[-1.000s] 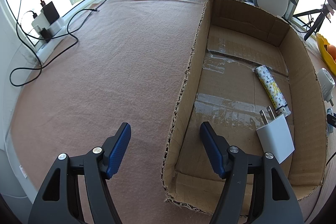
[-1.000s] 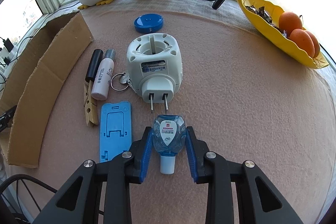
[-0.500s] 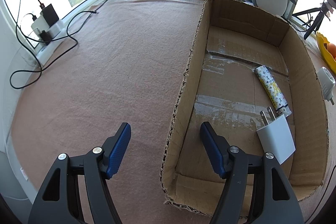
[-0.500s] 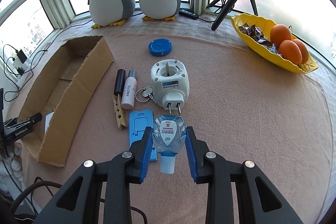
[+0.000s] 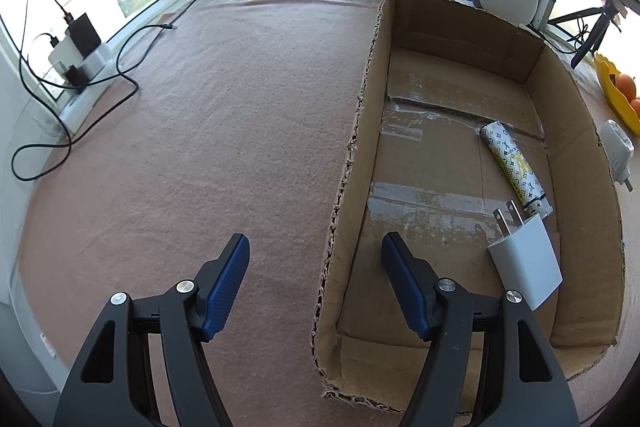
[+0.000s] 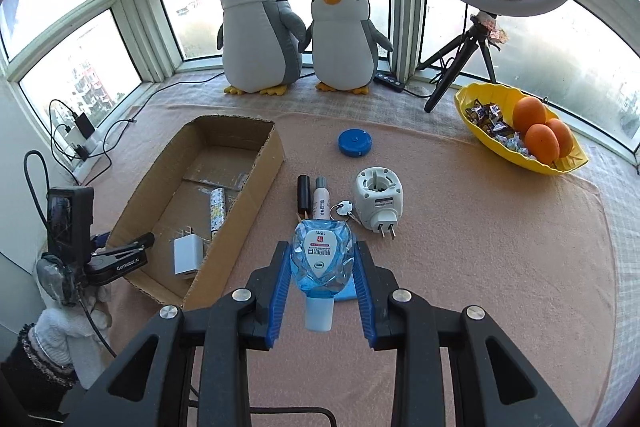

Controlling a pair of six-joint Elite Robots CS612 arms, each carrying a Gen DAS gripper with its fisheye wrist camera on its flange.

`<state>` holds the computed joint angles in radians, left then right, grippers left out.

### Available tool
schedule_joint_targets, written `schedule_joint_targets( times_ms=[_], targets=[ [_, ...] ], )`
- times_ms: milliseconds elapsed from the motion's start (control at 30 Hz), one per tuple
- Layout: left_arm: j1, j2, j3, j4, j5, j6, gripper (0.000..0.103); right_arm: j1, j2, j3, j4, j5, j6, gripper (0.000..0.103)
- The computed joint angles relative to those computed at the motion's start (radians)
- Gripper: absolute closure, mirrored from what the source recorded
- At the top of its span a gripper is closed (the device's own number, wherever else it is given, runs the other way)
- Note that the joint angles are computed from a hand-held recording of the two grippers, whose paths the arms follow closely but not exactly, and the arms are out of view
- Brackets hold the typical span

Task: Organize rigid objects
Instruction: 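Close the right gripper on the blue sanitizer bottle and lift, then carry the sanitizer bottle over the box and lower it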

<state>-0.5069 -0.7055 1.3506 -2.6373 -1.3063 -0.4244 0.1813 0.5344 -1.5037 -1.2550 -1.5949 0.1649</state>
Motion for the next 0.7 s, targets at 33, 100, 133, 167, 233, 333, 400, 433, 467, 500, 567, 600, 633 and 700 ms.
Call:
schedule_joint_targets(
  times_ms=[33,100,133,167,233,333,400,433,467,500,567,600,633,700],
  targets=[
    [0.001,0.0,0.0,-0.001,-0.006,0.002,0.034,0.006,-0.005,-0.003,0.004,-0.012,0.004,0.075],
    [0.005,0.001,0.0,-0.005,-0.021,0.004,0.034,0.017,-0.016,-0.005,0.012,-0.033,0.012,0.075],
    [0.007,0.0,0.002,-0.008,-0.029,0.006,0.034,0.023,-0.022,-0.006,0.015,-0.042,0.014,0.075],
    [0.008,0.0,0.003,-0.011,-0.036,0.007,0.034,0.028,-0.027,-0.007,0.018,-0.05,0.018,0.075],
    [0.009,-0.001,0.006,-0.017,-0.046,0.013,0.034,0.038,-0.036,-0.006,0.018,-0.063,0.02,0.075],
    [0.009,-0.003,0.01,-0.023,-0.051,0.032,0.034,0.048,-0.05,0.006,0.006,-0.049,0.016,0.075],
    [0.01,-0.002,0.01,-0.027,-0.055,0.045,0.034,0.055,-0.054,0.021,-0.021,-0.038,0.004,0.075],
    [0.011,-0.002,0.01,-0.028,-0.057,0.049,0.034,0.057,-0.054,0.03,-0.036,-0.028,-0.001,0.075],
    [0.011,-0.003,0.01,-0.029,-0.058,0.049,0.034,0.059,-0.055,0.041,-0.049,-0.012,-0.004,0.075],
    [0.011,-0.003,0.012,-0.031,-0.06,0.047,0.034,0.06,-0.055,0.052,-0.061,0.005,-0.006,0.075],
    [0.012,-0.003,0.012,-0.031,-0.062,0.038,0.034,0.061,-0.057,0.082,-0.09,0.043,-0.023,0.075],
    [0.012,-0.004,0.013,-0.03,-0.062,0.032,0.034,0.062,-0.059,0.102,-0.1,0.062,-0.037,0.075],
    [0.012,-0.004,0.013,-0.031,-0.063,0.029,0.034,0.063,-0.061,0.123,-0.106,0.077,-0.05,0.075],
    [0.013,-0.004,0.015,-0.034,-0.065,0.022,0.034,0.064,-0.067,0.165,-0.113,0.111,-0.075,0.075]
  ],
)
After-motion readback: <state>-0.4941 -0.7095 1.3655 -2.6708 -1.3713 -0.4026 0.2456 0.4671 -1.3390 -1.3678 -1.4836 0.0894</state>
